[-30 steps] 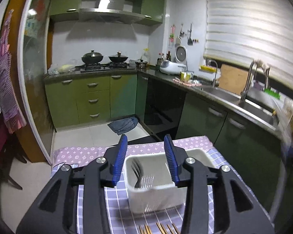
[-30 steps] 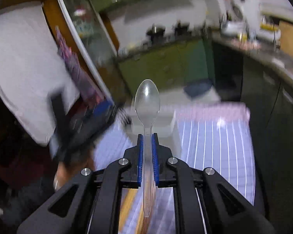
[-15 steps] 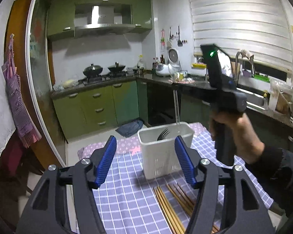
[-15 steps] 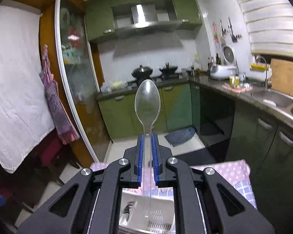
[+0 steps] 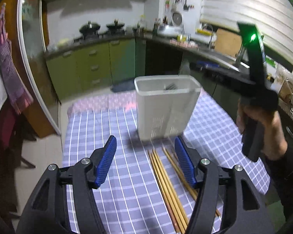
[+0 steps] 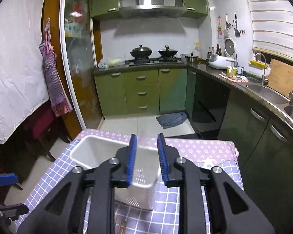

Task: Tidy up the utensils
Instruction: 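Grasp one wooden chopstick with the left tool while the right tool moves back to the chopsticks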

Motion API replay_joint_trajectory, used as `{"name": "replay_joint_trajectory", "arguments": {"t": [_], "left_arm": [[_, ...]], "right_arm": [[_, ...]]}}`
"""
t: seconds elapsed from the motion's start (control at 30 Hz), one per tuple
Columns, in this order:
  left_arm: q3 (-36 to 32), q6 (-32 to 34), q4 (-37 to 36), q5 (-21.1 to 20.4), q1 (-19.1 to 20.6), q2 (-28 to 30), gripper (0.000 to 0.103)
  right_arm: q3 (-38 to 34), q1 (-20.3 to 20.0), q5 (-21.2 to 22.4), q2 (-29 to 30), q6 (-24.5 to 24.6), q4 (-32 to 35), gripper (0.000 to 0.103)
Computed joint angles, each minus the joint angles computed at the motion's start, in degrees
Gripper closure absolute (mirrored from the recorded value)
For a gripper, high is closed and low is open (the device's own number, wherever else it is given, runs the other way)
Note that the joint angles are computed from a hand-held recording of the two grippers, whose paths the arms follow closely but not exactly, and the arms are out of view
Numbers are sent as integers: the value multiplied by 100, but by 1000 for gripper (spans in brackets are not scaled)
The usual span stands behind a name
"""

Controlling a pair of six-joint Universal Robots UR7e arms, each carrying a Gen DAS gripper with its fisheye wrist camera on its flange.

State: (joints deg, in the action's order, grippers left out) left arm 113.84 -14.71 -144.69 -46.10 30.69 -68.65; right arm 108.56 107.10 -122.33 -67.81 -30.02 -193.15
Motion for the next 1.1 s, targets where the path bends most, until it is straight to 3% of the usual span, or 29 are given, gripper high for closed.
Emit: {"name": "replay_joint_trajectory", "arguments": {"t": [0.2, 0.27, 0.43, 0.53, 0.67, 0.83, 1.1], "left_arm": [[-153, -519, 1110, -348, 76, -24, 44], [-243, -670, 1416, -556, 143, 8, 44], [-597, -1133, 2265, -968, 372, 322, 44], [-872, -1389, 2724, -1198, 585, 604, 44], [-1170, -1681, 3133, -1446, 809, 907, 48], [-1483, -1875, 3486, -1358, 893, 1221, 64], [-1794, -2034, 3853, -1471, 1035, 1530, 67]], "right_arm": [[440, 115, -112, -513, 250, 420, 81], [616, 166, -165, -854, 490, 1013, 74], [895, 28, -179, -1745, 1408, 3300, 74], [1097, -53, -351, -2034, 1536, 3904, 74], [1296, -232, -336, -2251, 1685, 4381, 74], [1221, -513, -58, -2223, 1798, 4684, 74], [1218, -649, 89, -2113, 1807, 4786, 69]]}}
